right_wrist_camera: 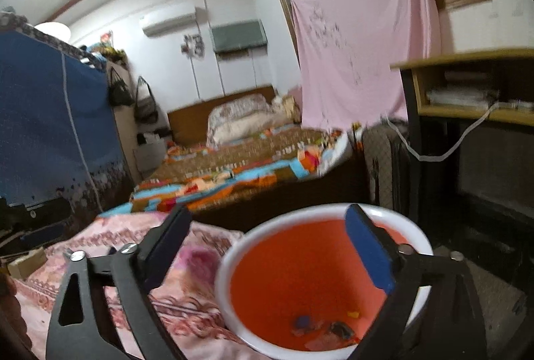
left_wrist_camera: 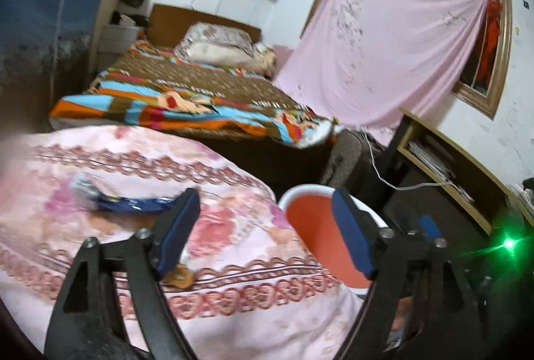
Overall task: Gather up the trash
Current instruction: 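Move both tools back over the bedspread toward the remaining trash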
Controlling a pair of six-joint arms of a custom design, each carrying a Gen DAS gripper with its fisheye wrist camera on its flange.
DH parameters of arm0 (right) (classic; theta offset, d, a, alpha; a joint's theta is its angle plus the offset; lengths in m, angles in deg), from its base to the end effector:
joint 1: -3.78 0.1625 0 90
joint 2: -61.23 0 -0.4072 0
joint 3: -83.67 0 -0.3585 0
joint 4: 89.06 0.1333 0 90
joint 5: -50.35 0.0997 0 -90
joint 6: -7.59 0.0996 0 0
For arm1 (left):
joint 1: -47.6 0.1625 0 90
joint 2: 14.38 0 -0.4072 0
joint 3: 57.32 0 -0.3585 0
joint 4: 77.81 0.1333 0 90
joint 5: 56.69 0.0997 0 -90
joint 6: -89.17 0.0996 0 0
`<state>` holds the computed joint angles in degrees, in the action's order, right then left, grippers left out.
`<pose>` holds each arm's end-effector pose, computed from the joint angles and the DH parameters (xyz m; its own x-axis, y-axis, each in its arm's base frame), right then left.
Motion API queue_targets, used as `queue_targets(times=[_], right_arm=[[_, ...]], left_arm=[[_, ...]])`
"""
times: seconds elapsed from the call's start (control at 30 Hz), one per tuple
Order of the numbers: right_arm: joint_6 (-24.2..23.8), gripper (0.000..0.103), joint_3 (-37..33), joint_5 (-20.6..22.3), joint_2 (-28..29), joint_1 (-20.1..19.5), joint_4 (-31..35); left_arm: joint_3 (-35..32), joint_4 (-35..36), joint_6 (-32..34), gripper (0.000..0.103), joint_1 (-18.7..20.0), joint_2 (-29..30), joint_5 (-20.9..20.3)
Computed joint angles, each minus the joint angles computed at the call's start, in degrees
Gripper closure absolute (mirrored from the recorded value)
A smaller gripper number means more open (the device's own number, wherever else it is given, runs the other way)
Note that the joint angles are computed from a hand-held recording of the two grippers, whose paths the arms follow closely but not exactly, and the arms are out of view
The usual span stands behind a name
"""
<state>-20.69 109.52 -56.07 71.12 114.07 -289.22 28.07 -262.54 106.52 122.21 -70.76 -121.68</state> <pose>0.3798 -0.7242 -0.0465 -0.8313 -0.1874 0.5232 -0.5530 0.1853 -0.8123 -0.0066 -0.6851 0.3815 -0.8991 -0.0069 -0.4378 0.3952 0.4175 -0.8182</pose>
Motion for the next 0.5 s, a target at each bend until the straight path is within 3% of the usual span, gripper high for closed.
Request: queue_targets(times=[0.07,0.17,0.5], right_arm=[[-1.10,0.000,1.91,1.99,-0.67,0.54,-2.97],[-3.24,0.000,3.28,4.18,-1.04,1.46,-5.40],[-8.18,0.000,7.99,9.79,-1.73,4.19,-10.14]], left_arm=[[1.99,-4.08,1.24,0.027,-0.01,-1.16,0.89],[4.43,-9.90,2.94,0.011,-0.04,-2.61,2.27],[11.36,-25.09,11.95,0.011,-0.01,-6.24,7.00]])
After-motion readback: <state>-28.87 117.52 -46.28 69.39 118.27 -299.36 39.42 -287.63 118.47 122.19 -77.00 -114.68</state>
